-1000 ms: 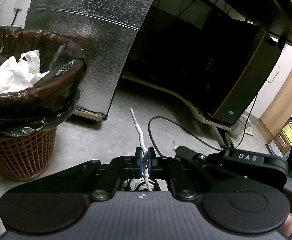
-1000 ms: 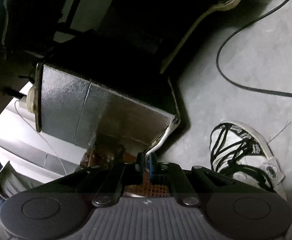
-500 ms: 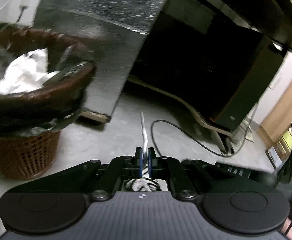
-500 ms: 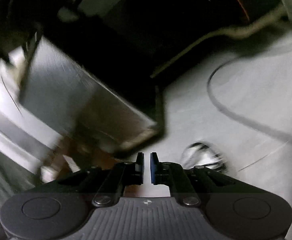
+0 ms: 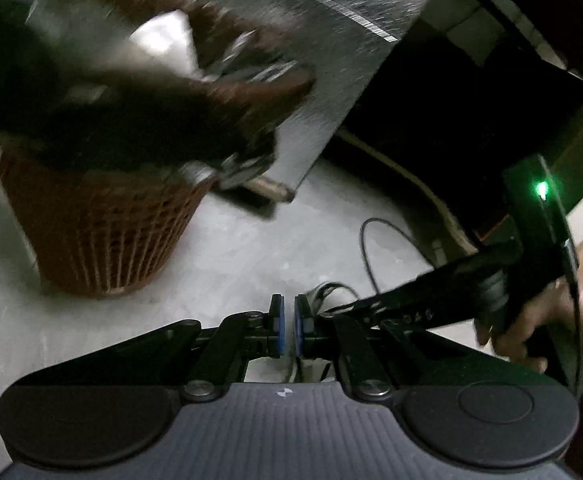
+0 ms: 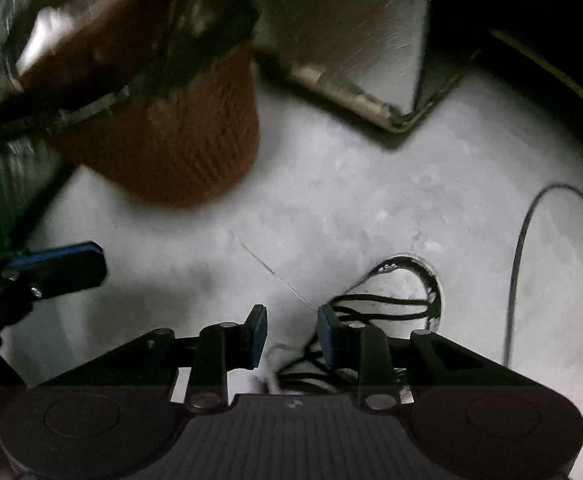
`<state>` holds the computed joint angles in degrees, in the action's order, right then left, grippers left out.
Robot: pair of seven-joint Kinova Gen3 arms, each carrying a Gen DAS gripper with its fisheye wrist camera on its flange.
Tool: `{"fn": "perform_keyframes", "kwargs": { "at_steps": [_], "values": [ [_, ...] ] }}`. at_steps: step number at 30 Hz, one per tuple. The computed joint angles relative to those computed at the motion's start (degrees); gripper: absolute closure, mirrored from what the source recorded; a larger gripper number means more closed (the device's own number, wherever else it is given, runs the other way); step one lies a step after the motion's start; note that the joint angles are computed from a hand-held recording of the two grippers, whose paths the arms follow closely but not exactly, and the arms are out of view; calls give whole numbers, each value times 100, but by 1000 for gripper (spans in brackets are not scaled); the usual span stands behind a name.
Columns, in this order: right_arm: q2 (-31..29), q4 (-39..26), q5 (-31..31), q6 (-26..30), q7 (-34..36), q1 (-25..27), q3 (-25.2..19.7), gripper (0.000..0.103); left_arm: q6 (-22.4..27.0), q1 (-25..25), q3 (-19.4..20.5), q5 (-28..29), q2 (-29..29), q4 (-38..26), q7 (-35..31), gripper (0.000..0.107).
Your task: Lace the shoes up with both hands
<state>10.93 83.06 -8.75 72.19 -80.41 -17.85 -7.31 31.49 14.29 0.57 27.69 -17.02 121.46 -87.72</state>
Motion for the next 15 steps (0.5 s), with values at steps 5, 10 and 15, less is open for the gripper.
{"fn": "perform_keyframes", "kwargs": {
  "at_steps": [5, 10, 15],
  "values": [
    [631, -754, 171, 863, -38, -308, -106, 72, 53, -56, -180, 348, 103, 239, 144, 100],
    [1102, -1073, 1153, 1530, -34, -1090, -122, 72, 142, -139, -153, 444, 136, 286, 185, 98],
    [795, -538, 1509, 1119, 2, -1309, -127, 76, 185, -136, -119, 508, 166, 272, 105, 97]
  ]
}}
